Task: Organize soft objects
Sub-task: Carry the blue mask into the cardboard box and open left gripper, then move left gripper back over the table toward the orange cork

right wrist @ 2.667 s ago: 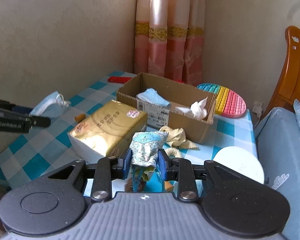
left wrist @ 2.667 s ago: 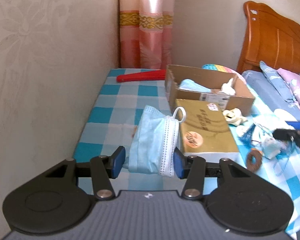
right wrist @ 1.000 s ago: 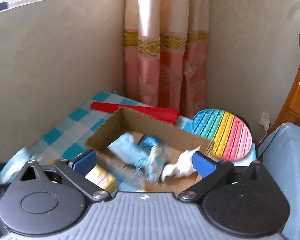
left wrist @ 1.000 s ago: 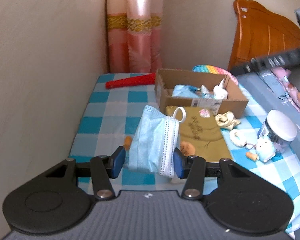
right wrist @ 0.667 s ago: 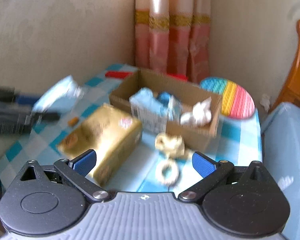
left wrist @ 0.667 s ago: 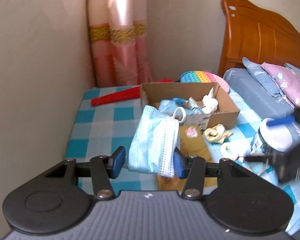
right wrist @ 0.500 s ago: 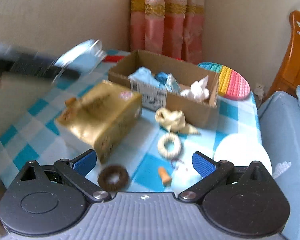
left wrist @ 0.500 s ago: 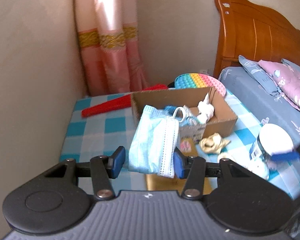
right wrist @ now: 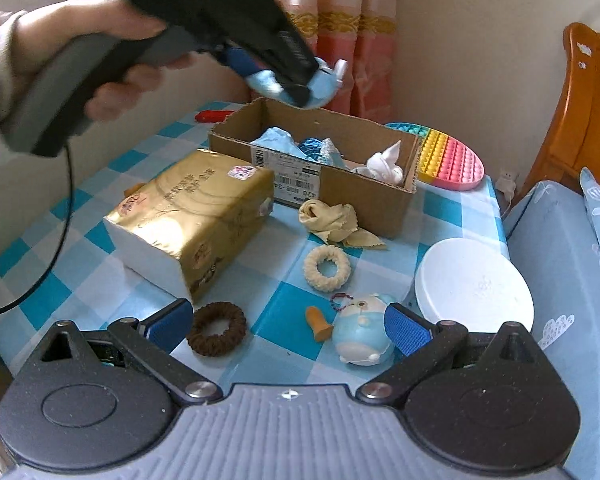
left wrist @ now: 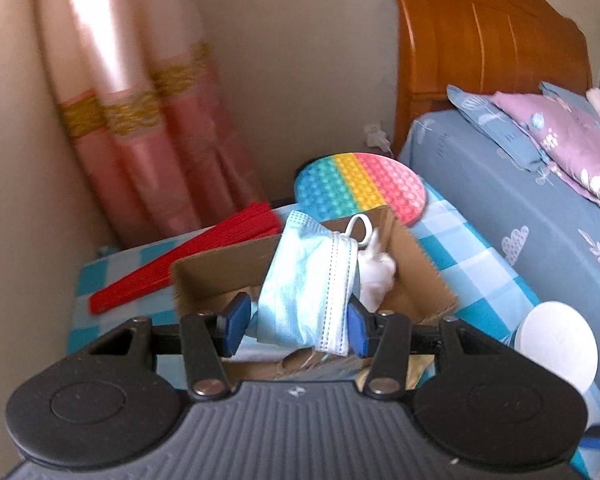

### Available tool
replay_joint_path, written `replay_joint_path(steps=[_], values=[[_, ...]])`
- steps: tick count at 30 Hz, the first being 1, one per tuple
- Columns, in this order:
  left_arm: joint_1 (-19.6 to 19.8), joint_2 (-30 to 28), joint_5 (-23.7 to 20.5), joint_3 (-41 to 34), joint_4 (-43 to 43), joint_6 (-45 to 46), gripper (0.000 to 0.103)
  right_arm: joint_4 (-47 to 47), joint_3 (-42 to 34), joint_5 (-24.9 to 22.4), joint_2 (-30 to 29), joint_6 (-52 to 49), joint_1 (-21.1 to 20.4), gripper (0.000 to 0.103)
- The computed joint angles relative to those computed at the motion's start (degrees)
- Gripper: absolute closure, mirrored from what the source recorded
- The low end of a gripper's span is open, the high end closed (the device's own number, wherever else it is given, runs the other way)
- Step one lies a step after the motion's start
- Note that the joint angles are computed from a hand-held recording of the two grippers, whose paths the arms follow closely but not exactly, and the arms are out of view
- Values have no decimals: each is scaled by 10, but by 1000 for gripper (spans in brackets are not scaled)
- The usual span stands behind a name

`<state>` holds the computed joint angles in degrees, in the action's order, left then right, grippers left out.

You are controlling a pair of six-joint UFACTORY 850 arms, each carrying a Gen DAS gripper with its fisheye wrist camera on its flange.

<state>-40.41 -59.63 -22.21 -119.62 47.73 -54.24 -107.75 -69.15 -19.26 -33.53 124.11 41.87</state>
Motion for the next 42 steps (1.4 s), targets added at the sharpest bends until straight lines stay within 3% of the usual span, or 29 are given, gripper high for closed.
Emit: replay_joint_path(steps=[5, 8, 9, 16, 22, 24, 29, 35, 42], values=[[-6, -110, -69, -188, -116, 141, 48, -48, 8, 4, 5, 61, -7, 0], [-5, -172, -107, -298, -183, 195, 19, -54, 11, 3, 7, 70, -8, 0], [-5, -178, -110, -307, -185, 194, 19, -58, 12, 2, 8, 74, -8, 0], [-13, -74, -44, -126, -52, 74, 11, -81, 20, -1, 13, 98, -10, 0], [-19, 23, 0, 30, 101, -90, 8, -102, 36, -5, 24, 118, -5, 0], [-22, 55, 9, 83, 187, -180, 7, -88, 40, -10, 27, 104, -1, 0], [-30, 122, 2, 196, 362, -383, 6, -60, 50, -24, 36, 76, 8, 0], [-38, 195, -28, 324, 511, -587, 3, -69, 60, -28, 43, 96, 15, 0], [-48, 232, -97, 411, 525, -657, 3, -70, 52, -20, 32, 97, 25, 0]])
